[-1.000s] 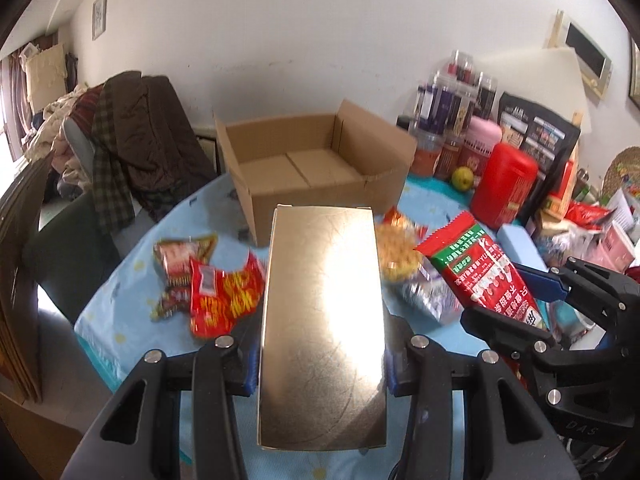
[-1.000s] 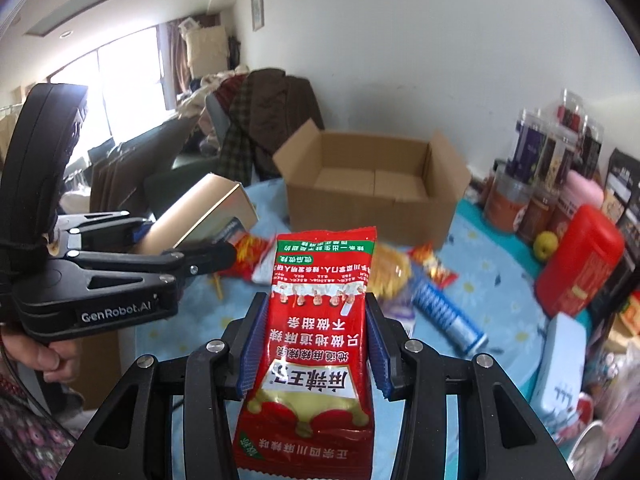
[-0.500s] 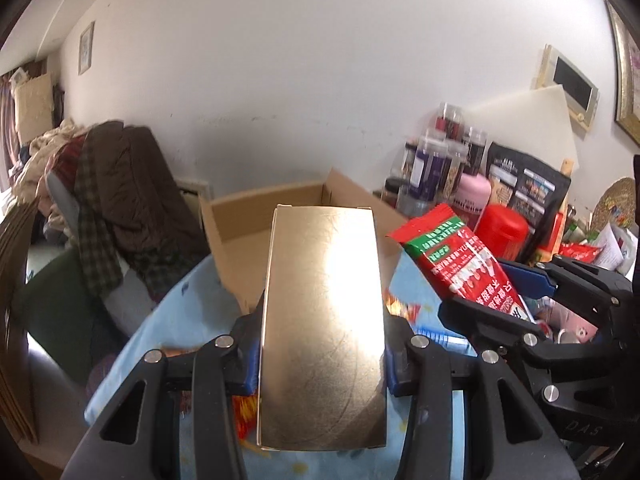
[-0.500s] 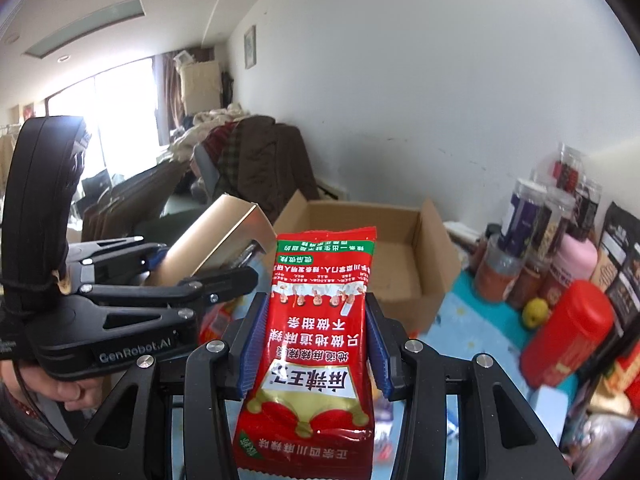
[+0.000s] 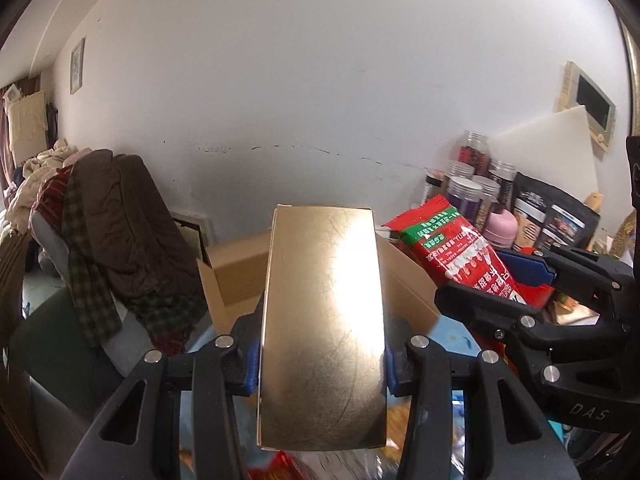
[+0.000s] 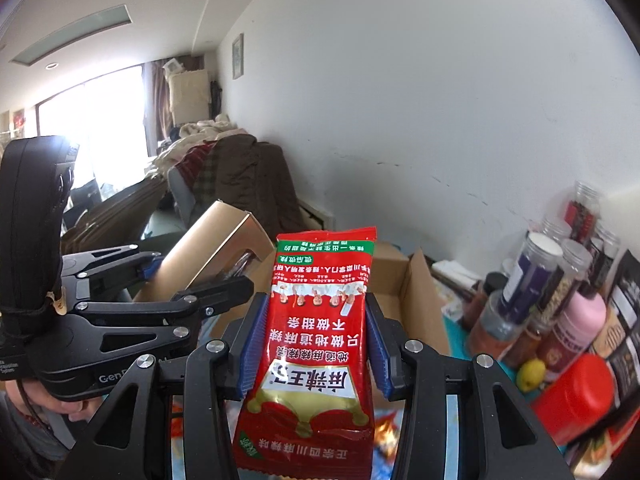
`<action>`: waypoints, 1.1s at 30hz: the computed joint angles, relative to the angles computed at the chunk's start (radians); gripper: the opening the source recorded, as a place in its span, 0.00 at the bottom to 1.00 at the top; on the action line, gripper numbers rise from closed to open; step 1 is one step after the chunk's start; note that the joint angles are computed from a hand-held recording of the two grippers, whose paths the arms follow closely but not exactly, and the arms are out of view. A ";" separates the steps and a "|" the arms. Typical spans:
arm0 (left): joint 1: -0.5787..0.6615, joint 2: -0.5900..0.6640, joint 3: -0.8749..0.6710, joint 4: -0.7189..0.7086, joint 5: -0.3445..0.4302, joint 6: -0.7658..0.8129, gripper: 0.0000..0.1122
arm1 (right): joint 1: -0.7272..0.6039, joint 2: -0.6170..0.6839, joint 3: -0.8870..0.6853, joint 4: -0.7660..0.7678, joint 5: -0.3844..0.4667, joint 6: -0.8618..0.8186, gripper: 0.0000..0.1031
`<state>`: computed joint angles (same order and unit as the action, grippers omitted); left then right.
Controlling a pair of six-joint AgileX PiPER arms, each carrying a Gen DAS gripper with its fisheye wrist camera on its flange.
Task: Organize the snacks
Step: 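Lower both held items into the cardboard box and open both tools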
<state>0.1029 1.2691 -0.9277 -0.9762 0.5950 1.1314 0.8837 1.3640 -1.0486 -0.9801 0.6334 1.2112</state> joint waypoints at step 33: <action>-0.182 0.652 -0.596 0.651 -0.008 -0.611 0.39 | -0.404 0.525 -0.451 0.678 -0.082 -0.759 0.45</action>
<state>-0.0790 1.9214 -1.5237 -0.3250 0.5870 0.5200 0.4801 1.8889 -1.4995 -0.3019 0.5510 0.4518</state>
